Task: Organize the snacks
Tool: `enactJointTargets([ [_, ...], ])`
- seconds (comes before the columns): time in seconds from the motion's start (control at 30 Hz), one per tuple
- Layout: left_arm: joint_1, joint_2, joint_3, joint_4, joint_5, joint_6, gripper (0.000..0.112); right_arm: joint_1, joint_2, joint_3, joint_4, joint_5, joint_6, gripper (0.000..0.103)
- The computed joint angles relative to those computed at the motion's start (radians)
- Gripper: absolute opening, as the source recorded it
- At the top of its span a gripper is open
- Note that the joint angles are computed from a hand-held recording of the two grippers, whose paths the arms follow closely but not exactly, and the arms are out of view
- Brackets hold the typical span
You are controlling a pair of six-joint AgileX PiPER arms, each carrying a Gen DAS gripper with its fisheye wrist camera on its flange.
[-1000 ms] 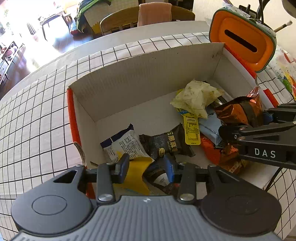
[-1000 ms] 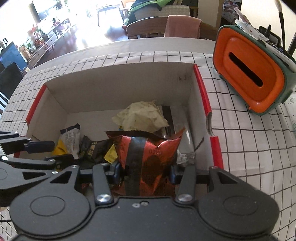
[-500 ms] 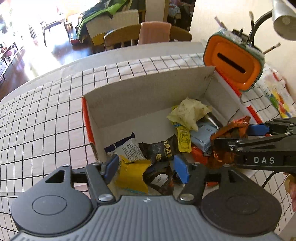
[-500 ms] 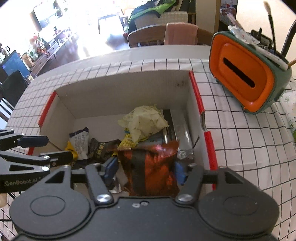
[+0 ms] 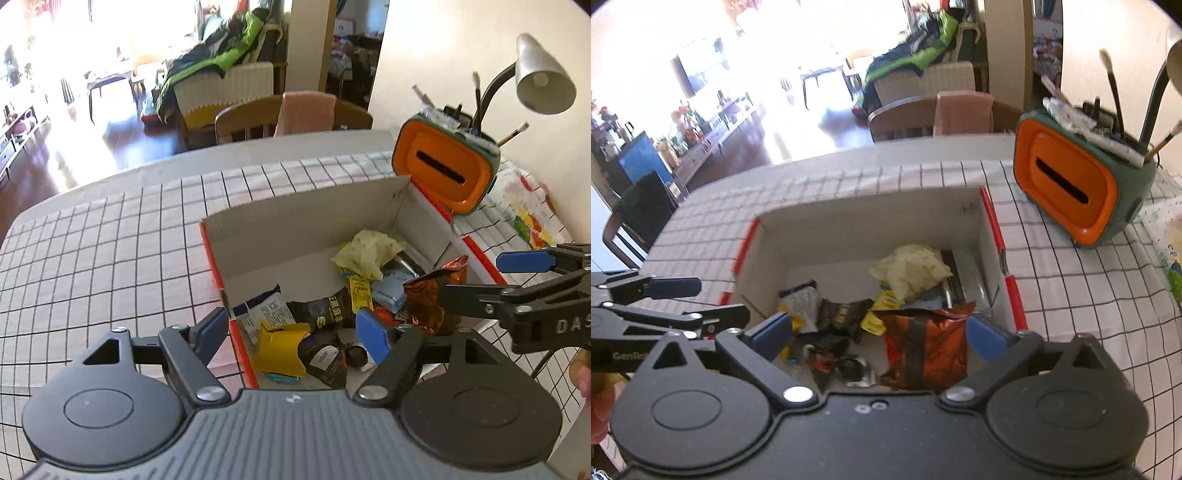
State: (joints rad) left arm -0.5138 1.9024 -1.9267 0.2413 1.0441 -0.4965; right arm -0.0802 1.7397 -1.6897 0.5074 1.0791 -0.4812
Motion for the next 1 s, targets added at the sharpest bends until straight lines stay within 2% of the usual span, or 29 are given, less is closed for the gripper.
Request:
enactJointTargets([
  [0.33, -0.014, -0.176, 0.188, 0.045, -0.09, -0.039, 0.084, -0.008, -0.16, 0.146, 0.077, -0.074, -0.068, 0.103],
  [0.53, -0.014, -0.252, 0.264, 0.04, -0.109, -0.046, 0.085, -0.013, -0.247, 0.249, 0.116, -0.134, -0.101, 0.103],
  [0.73, -0.002, -0.335, 0.358, 0.003, -0.148, -0.056, 0.102, -0.013, -0.341, 0.368, 0.143, -0.208, -0.031, 0.103],
  [0.83, -0.017, -0.359, 0.386, 0.032, -0.151, -0.085, 0.103, 0.016, -0.388, 0.421, 0.1, -0.27, 0.021, 0.103],
  [1.0, -0.039, -0.374, 0.404, 0.058, -0.149, -0.109, 0.103, 0.047, -0.445, 0.475, 0.04, -0.303, 0.068, 0.103],
])
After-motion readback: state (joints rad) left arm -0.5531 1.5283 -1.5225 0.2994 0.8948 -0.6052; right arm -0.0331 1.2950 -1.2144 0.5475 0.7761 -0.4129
